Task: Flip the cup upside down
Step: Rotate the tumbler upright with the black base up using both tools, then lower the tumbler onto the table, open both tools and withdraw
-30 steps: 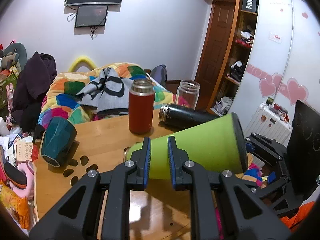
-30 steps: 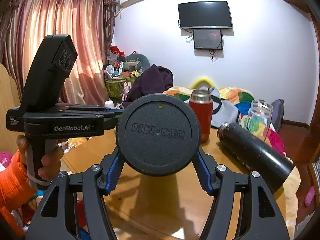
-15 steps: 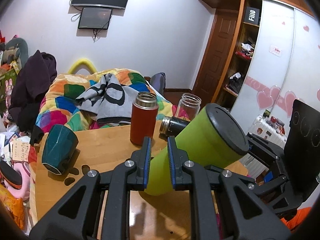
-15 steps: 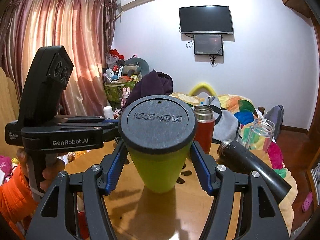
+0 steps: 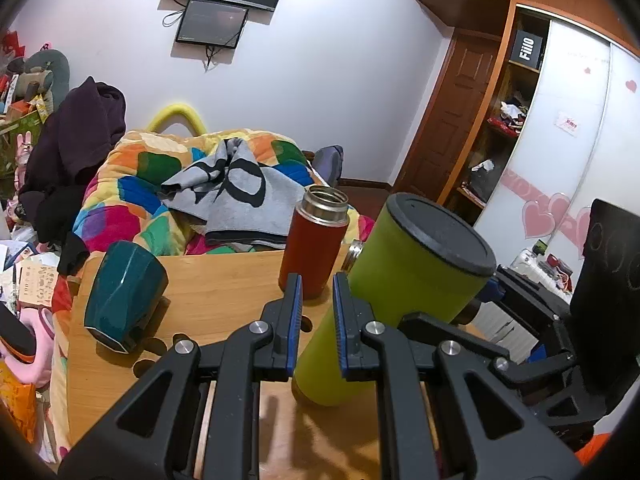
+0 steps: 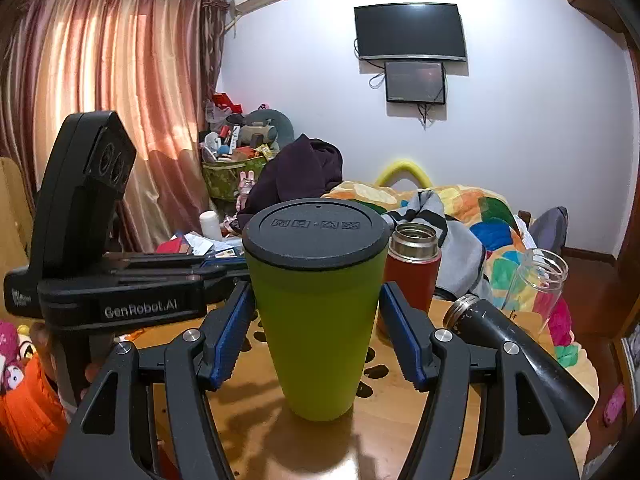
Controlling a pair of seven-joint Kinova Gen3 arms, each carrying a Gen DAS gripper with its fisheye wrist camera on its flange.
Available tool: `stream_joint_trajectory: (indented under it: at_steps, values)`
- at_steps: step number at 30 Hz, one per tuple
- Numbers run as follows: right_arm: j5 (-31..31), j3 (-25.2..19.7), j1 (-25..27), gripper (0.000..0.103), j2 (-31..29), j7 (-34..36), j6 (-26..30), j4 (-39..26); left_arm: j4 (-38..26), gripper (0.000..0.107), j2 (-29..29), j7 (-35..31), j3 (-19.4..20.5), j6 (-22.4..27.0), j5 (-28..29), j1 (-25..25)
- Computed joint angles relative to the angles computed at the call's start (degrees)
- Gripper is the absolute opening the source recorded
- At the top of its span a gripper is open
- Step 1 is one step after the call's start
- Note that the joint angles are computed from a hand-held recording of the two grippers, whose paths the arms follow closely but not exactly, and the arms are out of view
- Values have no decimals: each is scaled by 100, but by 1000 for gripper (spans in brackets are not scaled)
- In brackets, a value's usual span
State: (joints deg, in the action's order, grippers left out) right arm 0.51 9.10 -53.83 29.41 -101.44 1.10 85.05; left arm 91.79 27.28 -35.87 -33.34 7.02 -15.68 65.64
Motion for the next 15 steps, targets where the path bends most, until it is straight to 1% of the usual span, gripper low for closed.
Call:
stream_joint_trajectory:
  at_steps: [2, 3, 6, 8, 10, 11, 13, 15]
  values:
    - [-48, 113, -84, 61, 23, -55, 28, -38, -18, 13, 19, 11, -17, 32, 1, 6]
    - [-49, 124, -92, 61, 34, -69, 49, -68, -35, 13, 45, 48, -97, 66, -11, 71]
    - [-1, -63, 45, 61, 35, -54, 77, -111, -83, 13, 89, 194, -238, 203, -105, 182]
    - [30, -99, 57, 61, 49, -48, 100, -134, -44, 13, 33, 244, -66, 179, -172, 25]
    - [39, 155, -145, 61, 79, -114, 127, -160, 32, 13, -49, 222, 179, 71, -171, -196]
    - [50, 232, -205, 61, 88, -143, 133, -164, 56, 13, -63, 219, 191, 39, -168, -205]
    - [79, 118, -108, 61, 76, -153, 118, -150, 42, 13, -46, 219, 106, 69, -175, -121]
    - [107, -134, 104, 61, 36, -118, 95, -105, -10, 13, 10, 312, -149, 215, -253, 133]
